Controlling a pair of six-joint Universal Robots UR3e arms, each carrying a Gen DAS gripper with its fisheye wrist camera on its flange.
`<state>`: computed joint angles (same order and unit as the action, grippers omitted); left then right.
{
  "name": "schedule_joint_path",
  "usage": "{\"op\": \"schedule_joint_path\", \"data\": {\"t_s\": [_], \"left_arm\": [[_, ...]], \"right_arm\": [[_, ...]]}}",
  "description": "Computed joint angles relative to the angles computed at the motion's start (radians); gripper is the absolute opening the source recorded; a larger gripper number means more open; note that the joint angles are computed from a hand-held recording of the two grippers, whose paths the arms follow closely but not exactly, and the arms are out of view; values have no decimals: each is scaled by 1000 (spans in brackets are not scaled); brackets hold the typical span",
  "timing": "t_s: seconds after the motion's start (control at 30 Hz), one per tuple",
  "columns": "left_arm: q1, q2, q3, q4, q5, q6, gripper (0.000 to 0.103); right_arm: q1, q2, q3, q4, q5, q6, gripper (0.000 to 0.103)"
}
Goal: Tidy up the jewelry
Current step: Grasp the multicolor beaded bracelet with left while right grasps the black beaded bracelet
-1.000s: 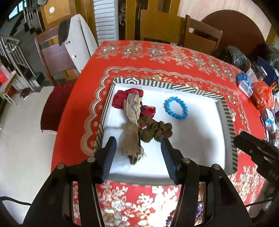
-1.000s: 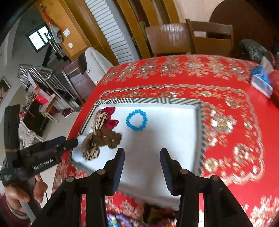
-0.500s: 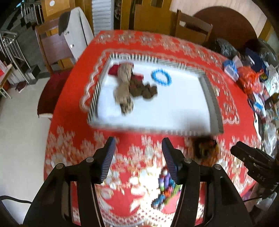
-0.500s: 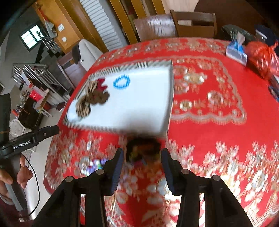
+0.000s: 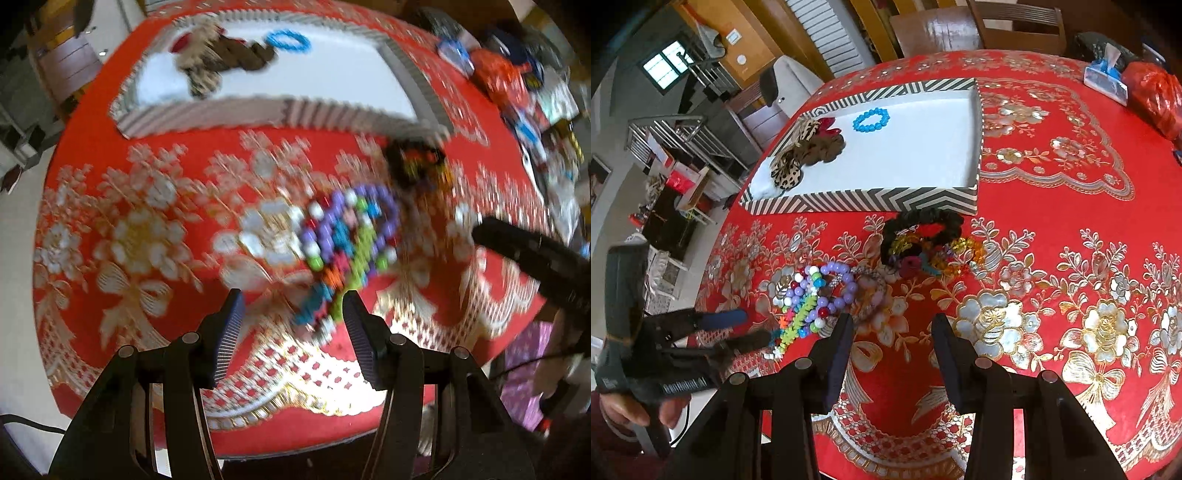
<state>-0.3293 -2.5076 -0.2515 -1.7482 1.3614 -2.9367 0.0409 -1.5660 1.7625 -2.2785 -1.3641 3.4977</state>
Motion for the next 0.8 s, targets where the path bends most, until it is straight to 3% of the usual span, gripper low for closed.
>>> {"op": "schedule_joint_path", "data": {"t_s": [0.27, 0.4, 0.5, 0.6, 0.7, 0.73, 0.8], "left_arm": [[-45, 99, -280, 208, 54, 1, 52], [-47, 111, -321, 260, 70, 2, 28], [-36, 76, -248, 214, 54, -3, 23], [-30, 65, -230, 204, 46, 0, 21], [-29, 67, -234, 209, 48, 7, 19], [-25, 65, -231, 206, 42, 7, 19], [-15, 56, -208, 179, 23, 6, 17]], "right_arm": [[-60, 52, 0, -65, -6, 50, 42], [-84, 134, -62, -84, -19, 57, 42], [-96, 200, -118, -87, -30, 53, 42], [-91, 285, -196, -72, -60, 38, 34], [-62, 331, -257, -53, -107, -6, 18], [-53, 336, -268, -44, -118, -20, 8], [-59, 335, -268, -29, -80, -43, 7]]}}
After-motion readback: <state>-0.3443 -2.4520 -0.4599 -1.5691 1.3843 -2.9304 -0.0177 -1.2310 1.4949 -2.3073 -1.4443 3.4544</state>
